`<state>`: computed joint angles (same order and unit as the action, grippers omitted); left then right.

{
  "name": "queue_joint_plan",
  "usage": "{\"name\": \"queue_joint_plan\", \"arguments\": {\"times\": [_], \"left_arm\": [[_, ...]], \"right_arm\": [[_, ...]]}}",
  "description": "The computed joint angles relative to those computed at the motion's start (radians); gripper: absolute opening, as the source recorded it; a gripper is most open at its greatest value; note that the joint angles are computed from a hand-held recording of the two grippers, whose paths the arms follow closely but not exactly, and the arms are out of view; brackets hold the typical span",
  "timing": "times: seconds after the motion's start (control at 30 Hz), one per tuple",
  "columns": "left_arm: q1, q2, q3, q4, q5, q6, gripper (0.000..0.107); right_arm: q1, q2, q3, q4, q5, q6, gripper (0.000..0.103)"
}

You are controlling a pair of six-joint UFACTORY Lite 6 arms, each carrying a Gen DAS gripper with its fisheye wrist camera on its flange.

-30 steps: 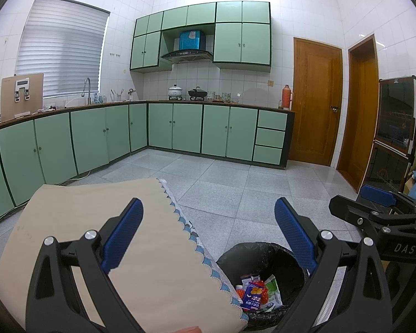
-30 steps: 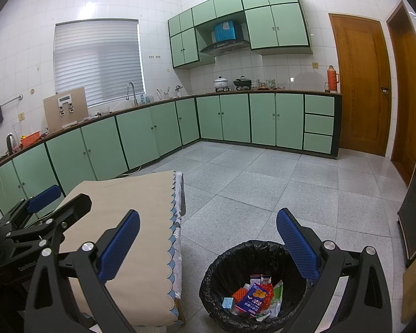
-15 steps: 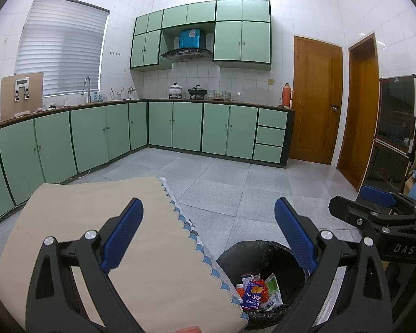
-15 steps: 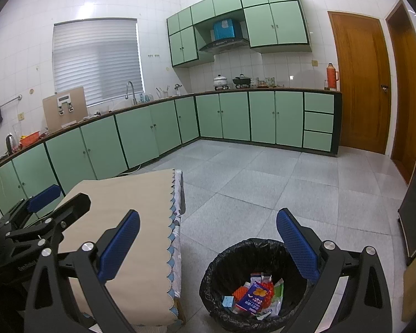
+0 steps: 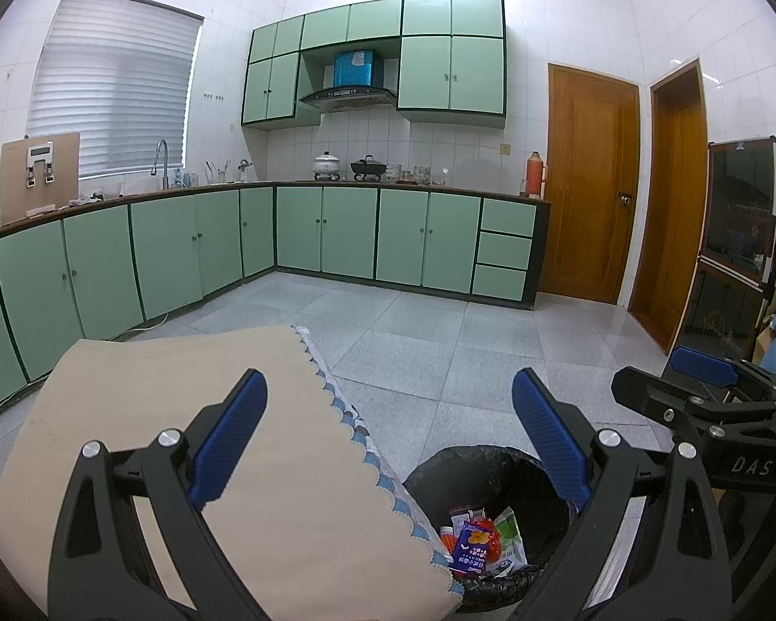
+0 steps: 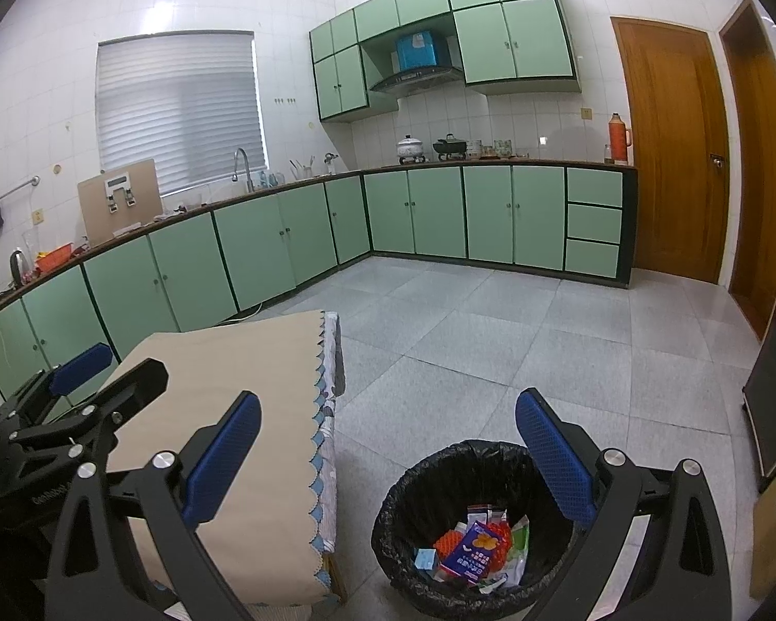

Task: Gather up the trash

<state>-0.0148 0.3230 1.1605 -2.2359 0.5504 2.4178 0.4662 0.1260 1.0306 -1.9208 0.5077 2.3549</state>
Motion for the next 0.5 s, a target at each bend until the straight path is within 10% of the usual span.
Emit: {"name": "queue_joint_plan", "arguments": {"times": [0.5], "left_arm": [[0.0,0.016,0.011,0.009,-0.002,-0.007,0.093]], "right_arm": [[-0.018,0.0,-0.017,-0.038,-0.011,0.036,0.097]]}}
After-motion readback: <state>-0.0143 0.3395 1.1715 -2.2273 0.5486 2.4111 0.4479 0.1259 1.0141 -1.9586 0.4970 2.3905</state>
